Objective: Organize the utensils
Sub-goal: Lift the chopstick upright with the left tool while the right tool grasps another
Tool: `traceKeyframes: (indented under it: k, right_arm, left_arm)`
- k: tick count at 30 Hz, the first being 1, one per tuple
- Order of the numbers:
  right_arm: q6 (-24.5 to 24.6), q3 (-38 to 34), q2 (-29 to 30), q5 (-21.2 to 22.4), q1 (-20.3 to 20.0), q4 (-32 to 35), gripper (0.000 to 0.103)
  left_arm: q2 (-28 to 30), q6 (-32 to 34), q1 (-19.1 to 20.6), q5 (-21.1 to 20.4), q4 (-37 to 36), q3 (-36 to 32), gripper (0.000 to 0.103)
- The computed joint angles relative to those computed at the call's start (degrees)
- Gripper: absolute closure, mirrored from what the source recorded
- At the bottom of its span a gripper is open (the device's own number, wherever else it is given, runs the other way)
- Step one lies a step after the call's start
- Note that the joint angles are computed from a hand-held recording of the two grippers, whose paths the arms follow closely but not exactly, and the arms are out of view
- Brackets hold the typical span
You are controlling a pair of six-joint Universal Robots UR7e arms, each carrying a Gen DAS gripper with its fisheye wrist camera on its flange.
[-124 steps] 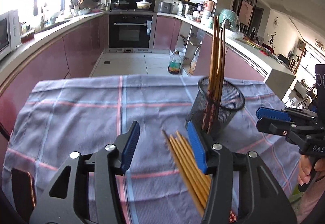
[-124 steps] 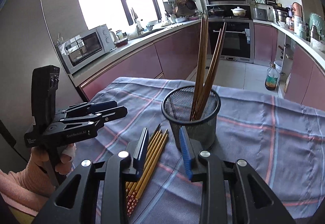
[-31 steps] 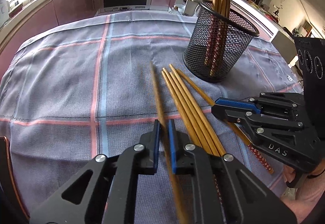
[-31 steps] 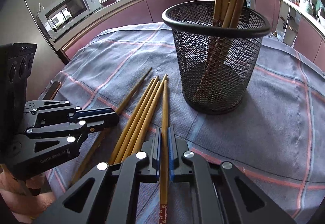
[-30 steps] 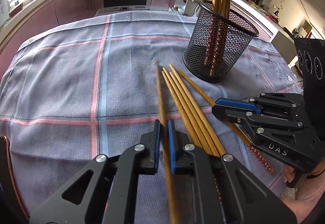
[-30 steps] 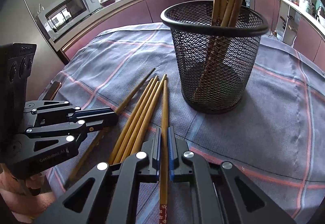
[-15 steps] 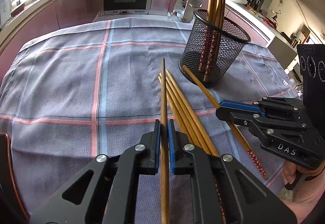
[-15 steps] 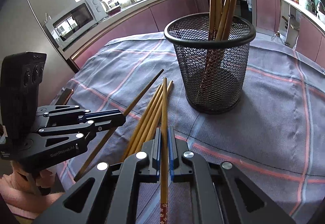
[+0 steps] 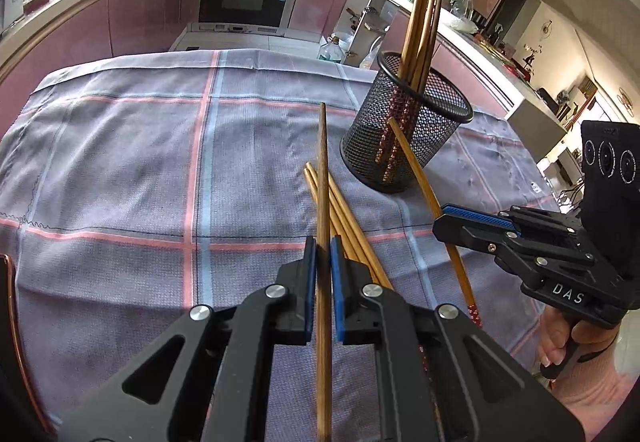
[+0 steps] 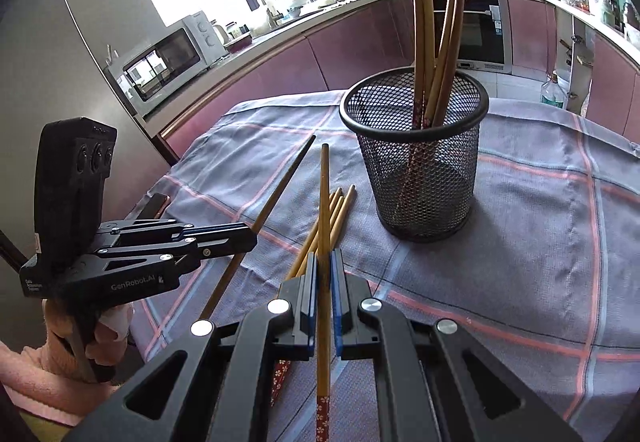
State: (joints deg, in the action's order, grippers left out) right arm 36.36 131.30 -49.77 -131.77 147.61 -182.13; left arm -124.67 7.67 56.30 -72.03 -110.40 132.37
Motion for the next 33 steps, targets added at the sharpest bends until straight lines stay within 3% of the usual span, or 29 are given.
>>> traceKeyframes:
  k: [21, 33]
  right_arm:
    - [-4.68, -1.33, -1.47, -6.01, 4.37, -5.26, 0.098]
    - [-9.22, -3.09, -2.09, -9.71, 5.61, -7.81, 0.098]
  left_arm:
    - [-0.79, -1.24, -0.04, -9.22, -1.22, -4.04, 0.095]
    - [-2.40, -2.07, -5.62, -9.90, -2.65, -6.08, 0.095]
